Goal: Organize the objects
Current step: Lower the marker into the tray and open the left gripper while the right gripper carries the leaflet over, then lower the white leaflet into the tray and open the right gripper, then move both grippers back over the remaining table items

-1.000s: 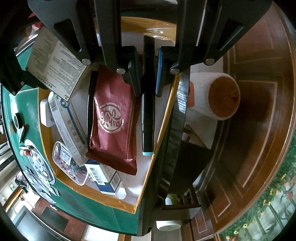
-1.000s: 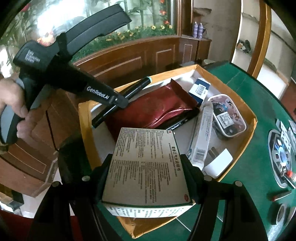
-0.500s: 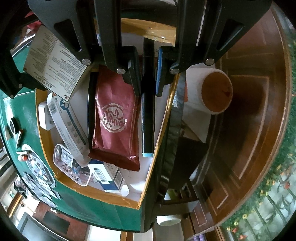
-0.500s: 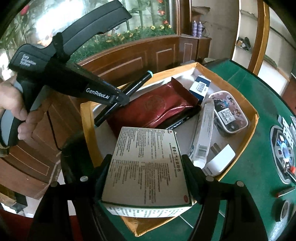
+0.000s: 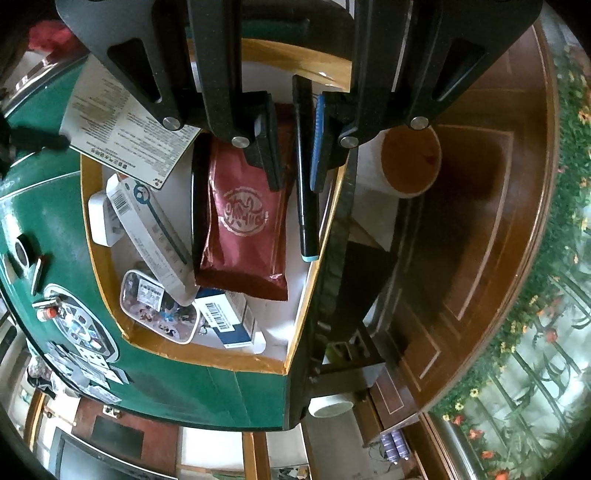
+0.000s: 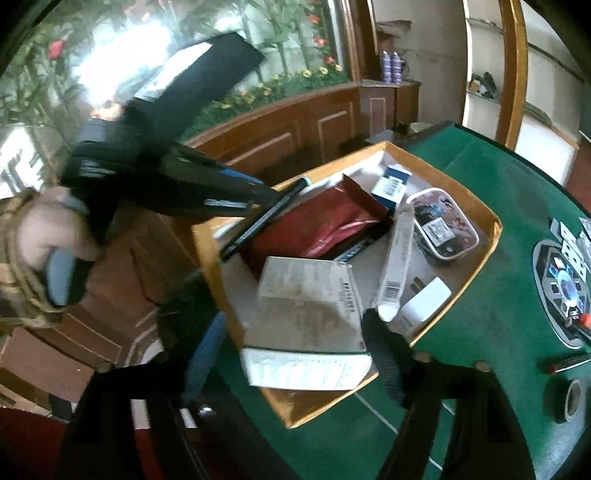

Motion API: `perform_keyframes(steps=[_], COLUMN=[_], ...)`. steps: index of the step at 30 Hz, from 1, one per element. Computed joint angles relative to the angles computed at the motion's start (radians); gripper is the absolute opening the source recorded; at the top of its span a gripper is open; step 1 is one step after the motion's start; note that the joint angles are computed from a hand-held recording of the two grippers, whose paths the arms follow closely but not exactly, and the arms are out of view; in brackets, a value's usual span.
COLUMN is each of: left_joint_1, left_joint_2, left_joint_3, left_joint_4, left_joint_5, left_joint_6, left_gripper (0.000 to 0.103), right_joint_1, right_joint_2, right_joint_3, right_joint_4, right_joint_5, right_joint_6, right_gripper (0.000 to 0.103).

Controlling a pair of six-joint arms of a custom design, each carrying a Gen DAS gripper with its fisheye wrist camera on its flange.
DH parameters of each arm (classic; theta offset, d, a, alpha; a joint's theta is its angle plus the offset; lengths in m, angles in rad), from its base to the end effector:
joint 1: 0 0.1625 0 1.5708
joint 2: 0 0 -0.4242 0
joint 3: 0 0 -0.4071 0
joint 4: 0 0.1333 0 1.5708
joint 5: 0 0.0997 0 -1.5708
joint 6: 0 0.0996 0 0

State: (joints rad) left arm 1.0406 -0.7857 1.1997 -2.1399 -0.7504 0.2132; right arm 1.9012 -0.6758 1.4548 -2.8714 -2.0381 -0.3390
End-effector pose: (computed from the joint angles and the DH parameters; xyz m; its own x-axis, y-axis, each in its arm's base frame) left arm -0.2174 -0.7785 0.2471 -0.5251 0.4221 -0.7390 0.6249 0.7807 0.0019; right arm 0.3274 -0.6821 0.1144 -0.7716 -0.3456 0.5340 -0.5703 0.7477 -0.3400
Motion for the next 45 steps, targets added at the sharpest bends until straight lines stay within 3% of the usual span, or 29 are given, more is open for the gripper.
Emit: perform_keyframes(steps=[5, 10, 11, 16, 20, 21, 24, 25, 38, 45], left_joint_1=[-0.007, -0.012, -0.013, -0.019, -0.028, -0.032, -0.047, -0.052, -0.135, -0.186], left_joint_2=[-0.004, -0.013, -0.015, -0.019, -0.016, -0.015, -0.018, -0.018, 0.067, 0.164], left_joint_3=[0.015, 0.030, 0.032, 0.033, 0.018, 0.012, 0.013, 0.014, -0.022, -0.058], left_joint_4=[0.000, -0.003, -0.001, 0.012, 0.047, 0.059, 0.056, 0.054, 0.160, 0.194], left_joint_5=[0.007, 0.007, 0.006, 0.001, -0.022, -0.038, -0.082, -0.098, -0.264, -0.329], left_joint_6=[-0.011, -0.018, -0.020, -0.034, -0.077, -0.091, -0.113, -0.118, -0.175, -0.162], left_gripper=[0.015, 0.015, 0.015, 0.015, 0.015, 0.020, 0.056, 0.061, 0.064, 0.064], right_joint_1=[-0.005, -0.020, -0.023, -0.034, -0.030, -0.031, -0.040, -0.045, -0.150, -0.186], right_joint_2=[-0.010, 0.025, 0.032, 0.001, -0.042, -0.056, -0.107, -0.126, -0.390, -0.496], right_joint_3=[0.000, -0.037, -0.042, -0.007, 0.041, 0.057, 0.117, 0.141, 0.425, 0.516], right_joint_4=[0.068, 0.108, 0.106, 0.069, 0.041, 0.033, -0.009, -0.031, -0.164, -0.199], right_joint_5=[0.067, 0.009, -0.014, 0.046, 0.048, 0.042, 0.014, -0.003, -0.207, -0.243], right_joint_6=[0.018, 0.063, 0.071, 0.080, 0.071, 0.075, 0.100, 0.110, 0.314, 0.354], right_gripper=[0.056, 0.053, 0.053, 0.054, 0.054, 0.054, 0.070, 0.074, 0.083, 0.083])
